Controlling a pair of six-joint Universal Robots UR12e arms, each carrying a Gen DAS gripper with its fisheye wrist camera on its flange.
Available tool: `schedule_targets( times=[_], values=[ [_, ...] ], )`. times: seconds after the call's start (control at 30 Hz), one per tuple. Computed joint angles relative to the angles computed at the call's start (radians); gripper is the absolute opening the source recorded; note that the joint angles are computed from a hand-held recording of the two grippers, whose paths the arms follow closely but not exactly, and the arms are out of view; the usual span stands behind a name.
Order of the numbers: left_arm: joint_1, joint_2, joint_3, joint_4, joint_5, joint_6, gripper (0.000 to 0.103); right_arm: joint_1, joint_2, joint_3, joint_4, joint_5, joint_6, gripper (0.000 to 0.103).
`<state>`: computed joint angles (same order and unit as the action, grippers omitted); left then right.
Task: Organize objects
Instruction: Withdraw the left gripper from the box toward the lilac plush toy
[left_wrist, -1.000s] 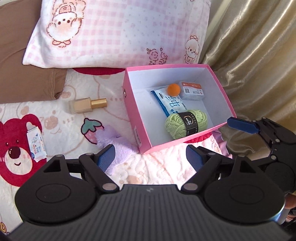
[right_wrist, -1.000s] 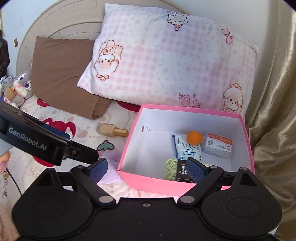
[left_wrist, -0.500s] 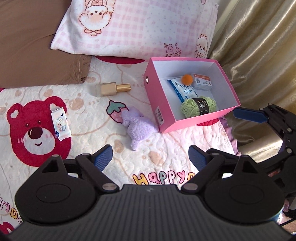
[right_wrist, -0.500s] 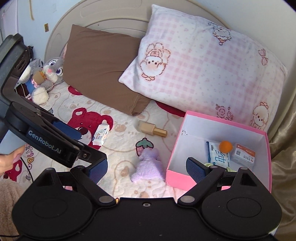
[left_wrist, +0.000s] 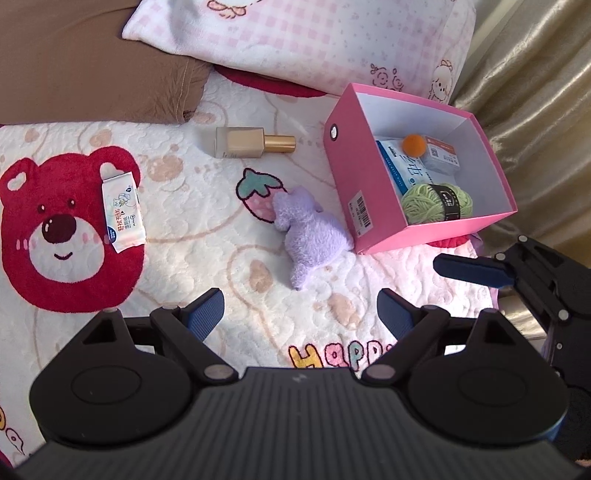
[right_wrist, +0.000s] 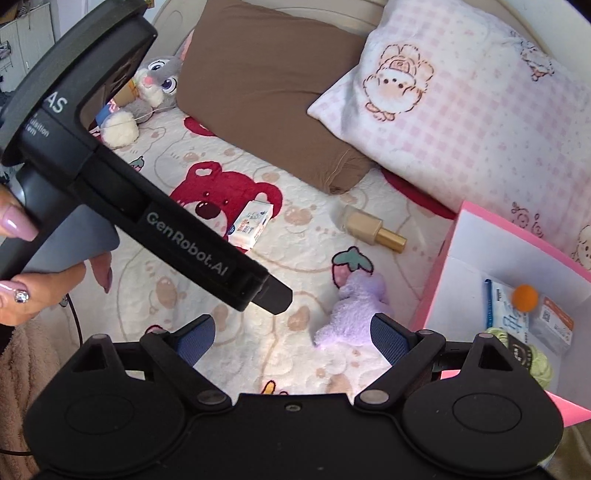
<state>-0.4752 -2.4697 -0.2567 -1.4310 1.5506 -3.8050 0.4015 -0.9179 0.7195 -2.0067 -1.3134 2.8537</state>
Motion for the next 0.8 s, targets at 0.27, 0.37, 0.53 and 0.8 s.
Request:
schedule_targets(
  times=[0.27, 0.37, 0.53, 0.8],
  values=[
    [0.025, 0.094, -0.275, 0.260, -0.065, -0.024, 0.089, 0.013, 0.008, 0.082, -0.122, 0.012, 0.029, 0.093],
    [0.022, 0.086, -0.275, 0.264, -0.047, -0.007, 0.089, 0.029, 0.008, 0.122, -0.189, -0.059, 0.005, 0.093],
    [0.028, 0.085, -0.312, 0.301, -0.078, -0.015, 0.086, 0.047, 0.011, 0.182, -0.309, -0.186, -0.042, 0.093],
    [0.032, 0.081, -0.376, 0.414, -0.092, -0.044, 0.078, 0.060, 0.034, 0.201, -0.417, -0.295, -0.132, 0.093]
  ],
)
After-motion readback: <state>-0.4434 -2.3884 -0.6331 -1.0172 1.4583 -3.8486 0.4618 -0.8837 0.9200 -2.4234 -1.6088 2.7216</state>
